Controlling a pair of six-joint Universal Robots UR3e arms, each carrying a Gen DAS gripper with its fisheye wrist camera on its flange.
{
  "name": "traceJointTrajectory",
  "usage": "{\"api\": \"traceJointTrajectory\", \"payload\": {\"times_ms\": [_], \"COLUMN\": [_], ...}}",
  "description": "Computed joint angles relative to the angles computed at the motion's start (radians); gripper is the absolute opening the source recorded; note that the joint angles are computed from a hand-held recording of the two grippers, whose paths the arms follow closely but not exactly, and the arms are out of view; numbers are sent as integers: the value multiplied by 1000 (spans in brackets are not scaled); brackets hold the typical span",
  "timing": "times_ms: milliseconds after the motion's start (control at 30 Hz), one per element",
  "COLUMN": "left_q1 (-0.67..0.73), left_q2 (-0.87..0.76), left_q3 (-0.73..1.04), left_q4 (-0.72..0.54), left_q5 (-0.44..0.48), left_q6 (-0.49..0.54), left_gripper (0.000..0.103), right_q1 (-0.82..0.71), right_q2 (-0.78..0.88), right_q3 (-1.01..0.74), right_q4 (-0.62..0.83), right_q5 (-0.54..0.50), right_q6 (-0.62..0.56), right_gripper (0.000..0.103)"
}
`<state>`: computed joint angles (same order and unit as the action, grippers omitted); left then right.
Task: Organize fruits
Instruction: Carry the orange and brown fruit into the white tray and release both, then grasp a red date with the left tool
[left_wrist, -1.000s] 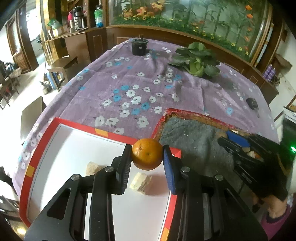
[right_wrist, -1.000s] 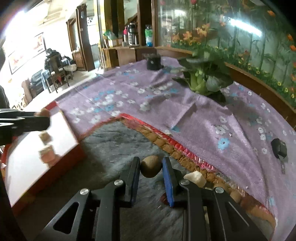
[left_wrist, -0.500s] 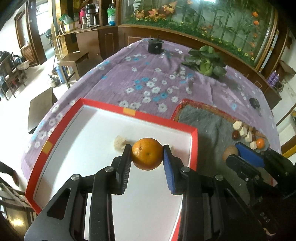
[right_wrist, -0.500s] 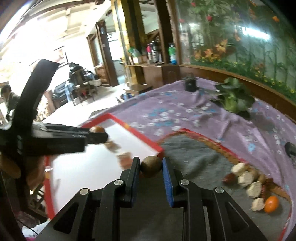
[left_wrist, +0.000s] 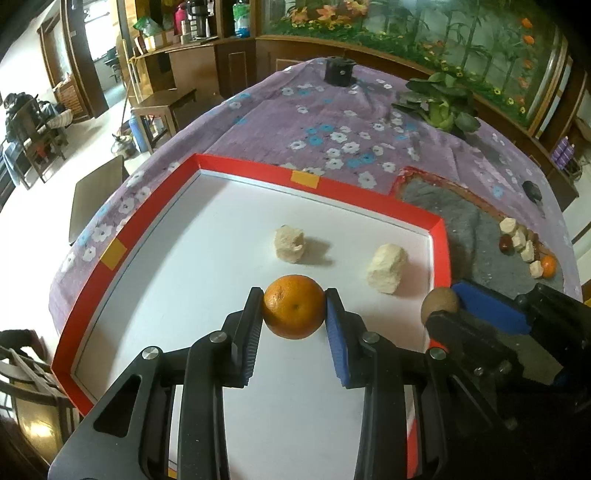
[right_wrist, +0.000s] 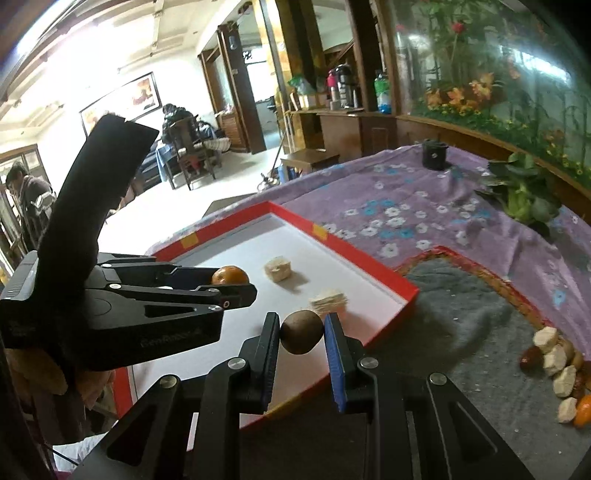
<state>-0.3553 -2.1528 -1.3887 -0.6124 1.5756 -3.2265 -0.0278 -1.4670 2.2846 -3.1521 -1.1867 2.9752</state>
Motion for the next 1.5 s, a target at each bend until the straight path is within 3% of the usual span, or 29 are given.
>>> {"api": "traceJointTrajectory", "payload": {"times_ms": [633,733,800,833,1267,1500], "left_q1": [10,15,16,16,-36,-108], "left_q2": [-42,-41,-38,-33,27,3], "left_q3": [33,32,24,17,-19,63], "left_q4": [-38,-40,-22,-12,64,33], "left_q5": [-9,-21,-21,-19,54,58], "left_q6": [5,10,5,2,-22,-31], "left_gripper": [33,41,58,59,59,59], "right_q1": [68,68,65,61,-49,-255], "right_q2": [183,177,157,144,-94,-397], "right_q3": [-131,-119,-103,-92,89,276], "right_q4": [21,3,-4,-7,-17,116], "right_q5": [-72,-76,-77,-70,-2,93], "right_q6": [7,18,15,13,19,-61], "right_gripper": [24,27,33,34,36,38]}}
